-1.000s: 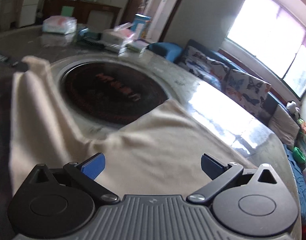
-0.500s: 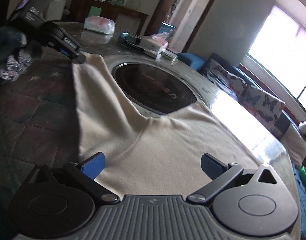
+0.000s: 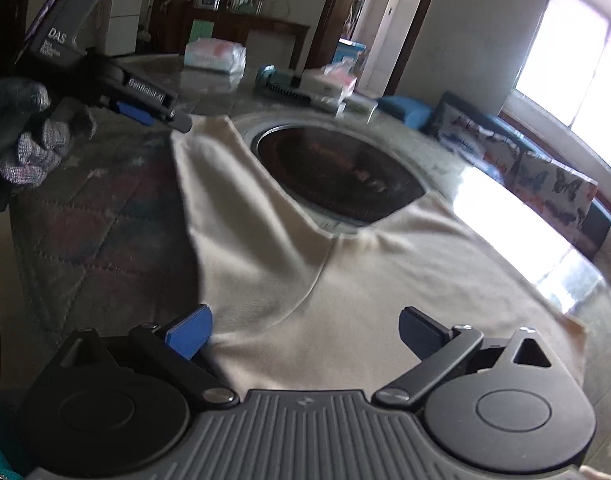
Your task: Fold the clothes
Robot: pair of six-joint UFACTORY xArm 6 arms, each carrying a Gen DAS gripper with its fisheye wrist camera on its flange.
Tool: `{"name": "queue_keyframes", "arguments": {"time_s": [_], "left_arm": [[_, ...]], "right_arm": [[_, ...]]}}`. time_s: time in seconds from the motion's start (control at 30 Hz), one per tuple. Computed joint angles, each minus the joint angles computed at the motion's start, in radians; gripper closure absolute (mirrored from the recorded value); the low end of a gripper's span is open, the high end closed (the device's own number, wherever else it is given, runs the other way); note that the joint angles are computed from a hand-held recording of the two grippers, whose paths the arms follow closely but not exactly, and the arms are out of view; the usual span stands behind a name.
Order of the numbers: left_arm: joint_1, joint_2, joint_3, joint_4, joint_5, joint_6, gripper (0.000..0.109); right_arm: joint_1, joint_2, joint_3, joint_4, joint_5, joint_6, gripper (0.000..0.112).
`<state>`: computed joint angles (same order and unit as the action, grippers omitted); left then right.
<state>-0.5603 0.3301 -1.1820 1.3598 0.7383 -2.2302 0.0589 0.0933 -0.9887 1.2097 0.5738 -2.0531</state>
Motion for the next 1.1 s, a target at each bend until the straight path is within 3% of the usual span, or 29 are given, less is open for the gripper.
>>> {"name": "queue_keyframes", "arguments": {"time_s": [0.13, 0.2, 0.33, 0.4, 0.67, 0.9, 0.97, 1.1], "left_arm": [[0.008, 0.015, -0.016, -0.012, -0.015, 0.016, 0.054], [0.008, 0.024, -0.027, -0.015, -0.012, 0.024, 0.062], [0.013, 0.033, -0.039, -0.007, -0.022, 0.004, 0.093], [0.015, 0.036, -0.043, -0.001, -0.029, -0.013, 0.098], [-0.055, 0.023, -0.111, 0.243, -0.04, -0.082, 0.1], [-0.094, 0.141, -0.303, 0.402, -0.238, -0.061, 0.1], [-0.106, 0.207, -0.384, 0.406, -0.291, -0.016, 0.1], [-0.127, 0.36, -0.544, 0.196, -0.364, 0.268, 0.1]], "right_arm": [[-0.015, -0.002, -0.011, -0.014, 0.028, 0.053, 0.015], [-0.022, -0.002, -0.018, -0.016, 0.041, 0.072, 0.018], [-0.044, 0.017, -0.055, -0.063, 0.097, 0.181, 0.028], [-0.054, 0.026, -0.075, -0.082, 0.125, 0.231, 0.034], [-0.127, 0.086, -0.189, -0.107, 0.253, 0.422, 0.046], [-0.2, 0.149, -0.304, -0.073, 0.32, 0.556, 0.047], [-0.221, 0.17, -0.335, -0.07, 0.341, 0.593, 0.049], [-0.255, 0.223, -0.394, -0.083, 0.389, 0.682, 0.057]]}}
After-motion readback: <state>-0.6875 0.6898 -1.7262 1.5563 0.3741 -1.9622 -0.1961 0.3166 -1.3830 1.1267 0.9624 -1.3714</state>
